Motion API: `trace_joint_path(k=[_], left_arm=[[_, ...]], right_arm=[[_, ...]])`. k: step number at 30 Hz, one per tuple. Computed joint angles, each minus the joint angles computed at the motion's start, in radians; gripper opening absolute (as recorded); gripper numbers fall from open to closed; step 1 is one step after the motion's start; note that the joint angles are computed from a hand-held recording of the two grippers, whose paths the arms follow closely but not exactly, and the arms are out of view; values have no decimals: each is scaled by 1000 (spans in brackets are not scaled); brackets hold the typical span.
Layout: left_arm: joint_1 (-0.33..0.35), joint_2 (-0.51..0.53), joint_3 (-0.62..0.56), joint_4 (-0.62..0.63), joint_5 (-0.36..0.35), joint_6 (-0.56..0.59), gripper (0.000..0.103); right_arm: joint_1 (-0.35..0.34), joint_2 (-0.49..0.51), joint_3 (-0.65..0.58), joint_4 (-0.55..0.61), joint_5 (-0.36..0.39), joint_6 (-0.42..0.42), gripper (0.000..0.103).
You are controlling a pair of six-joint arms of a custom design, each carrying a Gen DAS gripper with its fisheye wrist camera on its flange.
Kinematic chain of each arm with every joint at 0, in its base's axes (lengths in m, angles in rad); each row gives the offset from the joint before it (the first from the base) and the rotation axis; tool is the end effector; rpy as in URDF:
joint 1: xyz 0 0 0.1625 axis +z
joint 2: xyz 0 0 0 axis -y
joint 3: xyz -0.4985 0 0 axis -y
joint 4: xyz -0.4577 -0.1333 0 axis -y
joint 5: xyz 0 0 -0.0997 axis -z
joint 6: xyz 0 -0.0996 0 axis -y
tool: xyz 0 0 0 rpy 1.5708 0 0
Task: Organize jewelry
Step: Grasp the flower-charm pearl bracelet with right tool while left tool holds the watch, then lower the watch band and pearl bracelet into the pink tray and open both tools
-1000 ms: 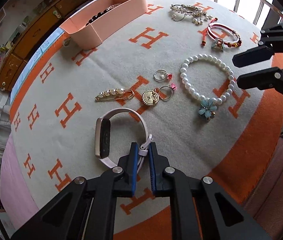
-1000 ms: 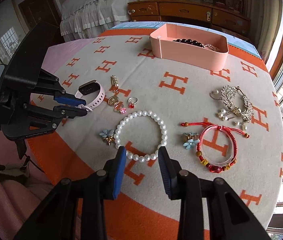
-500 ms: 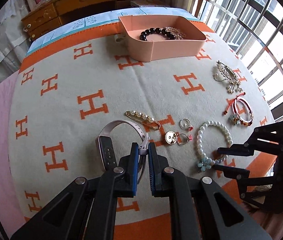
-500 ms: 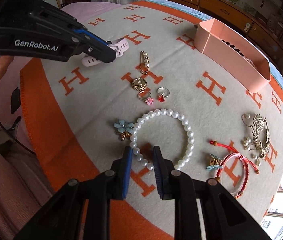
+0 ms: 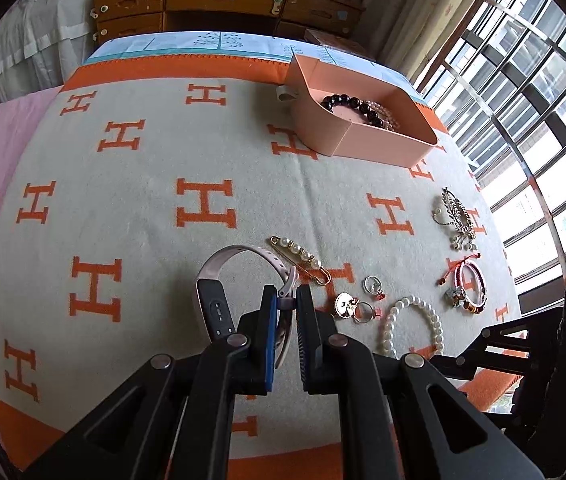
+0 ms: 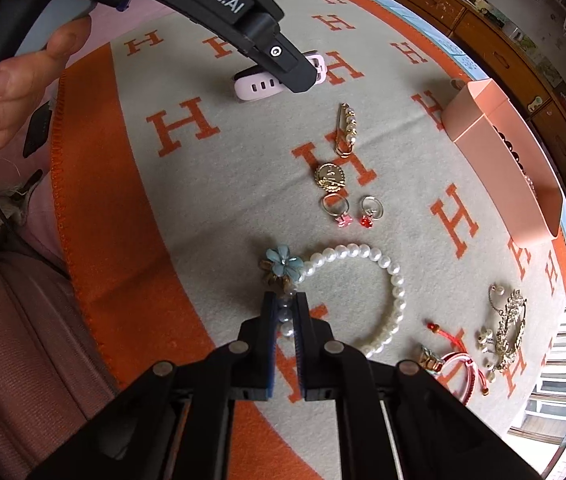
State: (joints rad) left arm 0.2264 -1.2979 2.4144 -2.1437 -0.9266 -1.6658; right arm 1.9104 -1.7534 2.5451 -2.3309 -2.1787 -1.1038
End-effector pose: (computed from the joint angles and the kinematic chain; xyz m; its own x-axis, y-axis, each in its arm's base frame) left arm -0.3263 -0.2733 0.1116 -0.8419 -0.2718 -0.4661 0.0435 0.8268 -0.5607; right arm 0.1814 -0.2839 0.2422 -0.0484 -0.9723 0.2288 -0.8356 0.1649 0.5240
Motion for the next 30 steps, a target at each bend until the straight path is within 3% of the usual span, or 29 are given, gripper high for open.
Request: trace_joint_path(k=[4,7,13,17,25,30], left_arm=[[-18,-13,6,16,16,-19,7],[-34,-26,6,38,29,-34,7],[-58,-53,-3,85,59,-52,7],[-66,-57,-30,130,90,-43,7],[-61,-45,-133,242,215,-3,7],[-36,-20,-202,240,308,70,7]], right_arm=[[22,16,8,-31,-18,29,7],[40,27,-8,-10,-11,95,7],[51,22,-80,30,59,217,7],[59,18,-121,-2,106,269,7],[65,12,-206,-79,201,362,7],[54,42,-267,-146,256,435,7]])
